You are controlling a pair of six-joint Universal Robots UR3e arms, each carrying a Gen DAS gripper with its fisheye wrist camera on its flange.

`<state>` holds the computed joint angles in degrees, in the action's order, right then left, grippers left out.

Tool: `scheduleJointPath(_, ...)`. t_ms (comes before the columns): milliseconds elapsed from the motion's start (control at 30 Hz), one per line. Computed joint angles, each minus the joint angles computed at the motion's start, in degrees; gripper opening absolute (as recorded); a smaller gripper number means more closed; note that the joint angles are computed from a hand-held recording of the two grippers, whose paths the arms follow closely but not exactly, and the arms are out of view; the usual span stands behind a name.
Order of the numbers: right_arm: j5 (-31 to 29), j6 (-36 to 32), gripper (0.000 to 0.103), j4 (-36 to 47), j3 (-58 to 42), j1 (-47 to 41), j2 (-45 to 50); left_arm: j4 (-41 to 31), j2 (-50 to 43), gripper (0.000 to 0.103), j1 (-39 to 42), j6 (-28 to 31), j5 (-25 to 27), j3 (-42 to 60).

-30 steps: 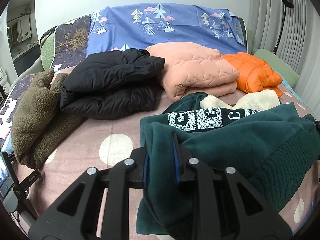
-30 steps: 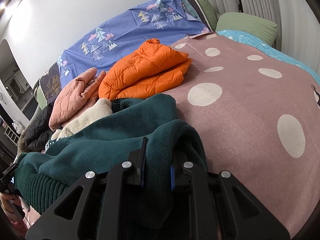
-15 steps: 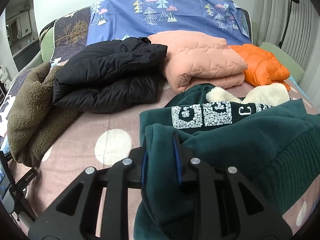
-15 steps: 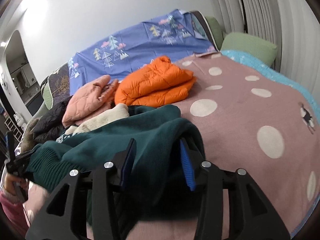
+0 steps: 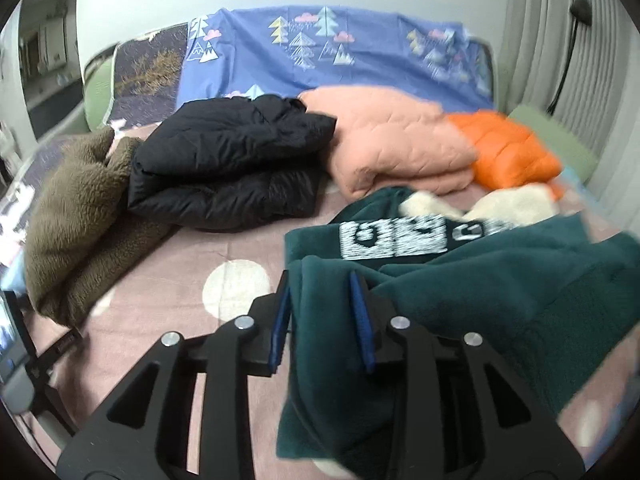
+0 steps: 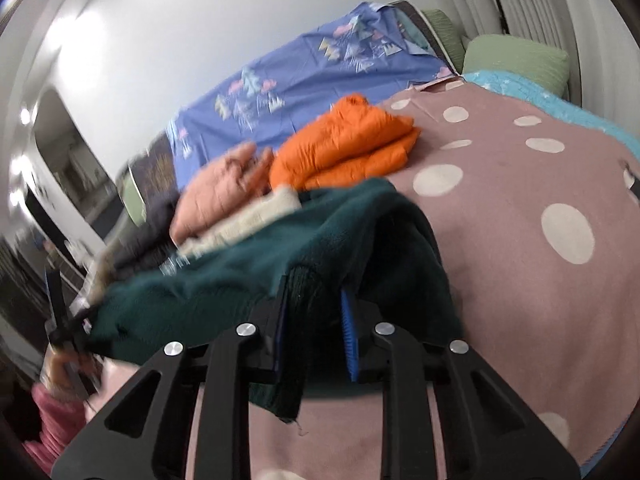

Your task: Fold large clothes

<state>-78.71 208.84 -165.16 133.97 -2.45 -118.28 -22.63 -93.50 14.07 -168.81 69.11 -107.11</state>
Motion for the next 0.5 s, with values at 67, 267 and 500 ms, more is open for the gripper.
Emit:
scheduleJointPath(67, -0.4, -0.5, 0.023, 1.0, -1.4, 0.1, 0.1, -1.9, 6.6, 0.041, 4.9, 0.7, -6.9, -4.7)
scheduleJointPath(267, -3.3, -0.7, 0.023, 1.1, -3.3, 2.3, 2.0, -29.5, 34.4, 0.062, 20.4, 18.4, -24.2, -16.9)
scheduleJointPath(500, -2.2, -0.2, 0.023, -0.5, -1.9, 1.6, 2.3, -44.1, 36.1, 0.063, 17.3, 27.4, -26.9, -17.8)
